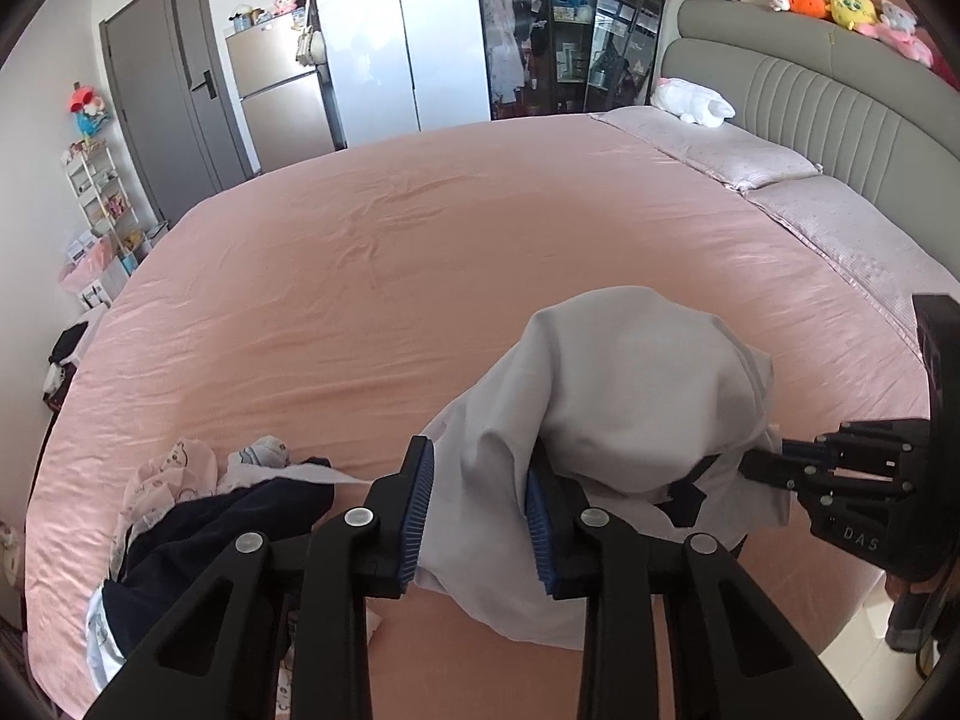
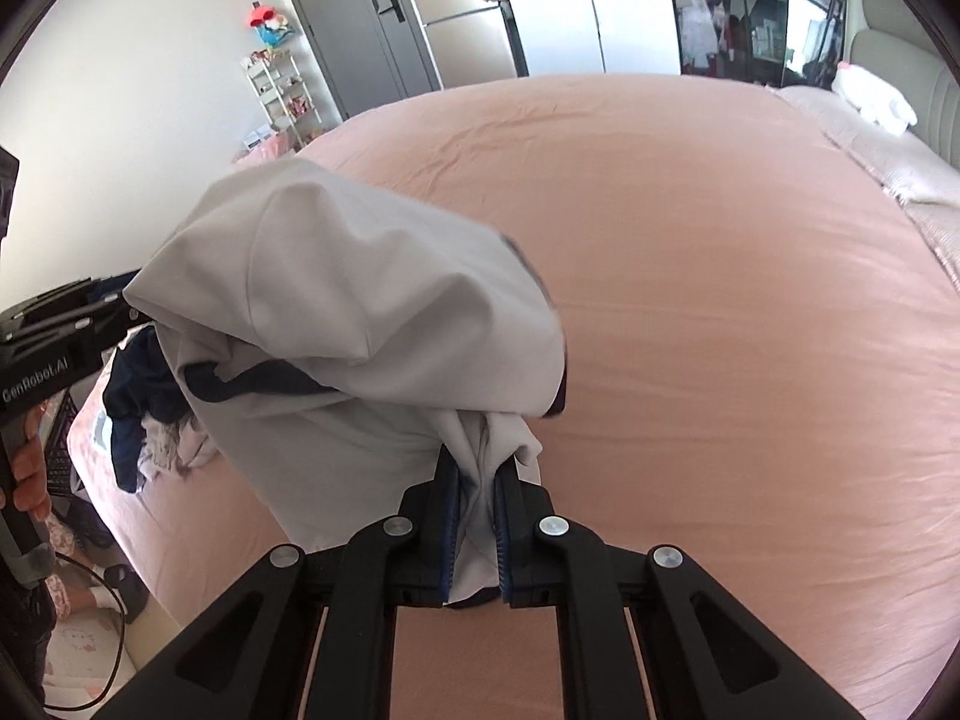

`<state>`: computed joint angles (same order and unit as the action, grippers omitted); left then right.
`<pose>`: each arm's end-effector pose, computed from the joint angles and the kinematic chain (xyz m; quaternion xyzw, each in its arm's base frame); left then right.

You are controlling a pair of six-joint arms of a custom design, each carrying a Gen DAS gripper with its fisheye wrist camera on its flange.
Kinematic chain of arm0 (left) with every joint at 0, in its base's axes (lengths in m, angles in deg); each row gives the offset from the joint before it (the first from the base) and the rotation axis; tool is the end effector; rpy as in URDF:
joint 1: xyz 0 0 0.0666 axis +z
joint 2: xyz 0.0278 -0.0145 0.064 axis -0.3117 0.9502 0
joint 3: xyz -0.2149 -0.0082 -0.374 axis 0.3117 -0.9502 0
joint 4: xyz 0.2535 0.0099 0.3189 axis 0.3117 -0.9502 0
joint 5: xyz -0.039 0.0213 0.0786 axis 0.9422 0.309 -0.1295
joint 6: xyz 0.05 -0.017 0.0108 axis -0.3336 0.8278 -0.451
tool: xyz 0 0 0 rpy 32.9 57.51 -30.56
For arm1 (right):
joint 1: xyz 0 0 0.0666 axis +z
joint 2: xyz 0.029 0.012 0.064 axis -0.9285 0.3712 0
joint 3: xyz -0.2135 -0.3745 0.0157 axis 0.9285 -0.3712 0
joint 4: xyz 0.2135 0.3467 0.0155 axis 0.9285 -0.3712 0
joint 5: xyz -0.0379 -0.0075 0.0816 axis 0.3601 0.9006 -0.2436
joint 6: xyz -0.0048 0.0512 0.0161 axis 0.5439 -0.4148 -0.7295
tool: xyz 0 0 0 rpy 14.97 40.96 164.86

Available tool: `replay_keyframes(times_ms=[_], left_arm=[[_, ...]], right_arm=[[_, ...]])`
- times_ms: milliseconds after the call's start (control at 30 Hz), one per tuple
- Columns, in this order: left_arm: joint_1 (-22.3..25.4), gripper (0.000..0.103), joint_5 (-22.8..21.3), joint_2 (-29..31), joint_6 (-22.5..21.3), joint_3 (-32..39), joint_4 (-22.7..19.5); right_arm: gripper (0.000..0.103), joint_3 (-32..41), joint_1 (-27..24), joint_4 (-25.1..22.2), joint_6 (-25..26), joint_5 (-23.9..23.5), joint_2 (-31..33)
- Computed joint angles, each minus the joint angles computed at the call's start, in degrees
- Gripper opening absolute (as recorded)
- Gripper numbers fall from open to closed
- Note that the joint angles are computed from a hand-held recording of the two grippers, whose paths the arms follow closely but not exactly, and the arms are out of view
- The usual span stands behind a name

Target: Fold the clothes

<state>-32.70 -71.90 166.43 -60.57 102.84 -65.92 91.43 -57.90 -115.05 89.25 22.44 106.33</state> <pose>0.5856 -0.1467 0.3861 0.0728 0.9250 0.0193 0.3724 0.5999 0.1204 0.3605 -0.1632 0.9255 0.1729 0.2948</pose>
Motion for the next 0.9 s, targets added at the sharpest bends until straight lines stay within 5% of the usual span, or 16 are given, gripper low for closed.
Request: replay_keyframes(times_ms=[300, 567, 633, 733, 900], left_arm=[[1.0, 0.022, 1.8, 1.3, -0.9, 6.0, -0.7], [2.0, 0.024, 8.2, 1.8, 0.8, 8.8, -1.9], [2.6, 0.035, 12.2, 3.0, 3.0, 10.8, -4.9], [2.2, 0.068, 13.1, 3.6, 3.6, 11.5, -6.4], [0.5, 0.080, 12.5, 2.7, 0.5, 9.8, -4.5]], right_arm=[[0.007, 7.0, 1.5, -0.1, 0.3, 4.6, 0.3], [0.004, 15.2, 1.3, -1.9, 2.0, 7.0, -1.6], [0.004, 17.6, 0.7, -2.5, 2.4, 6.8, -1.5], [0.004, 21.3, 1.0, -5.7, 4.9, 7.7, -0.8], [0.004, 20.7, 1.4, -7.9, 6.5, 5.4, -1.6]])
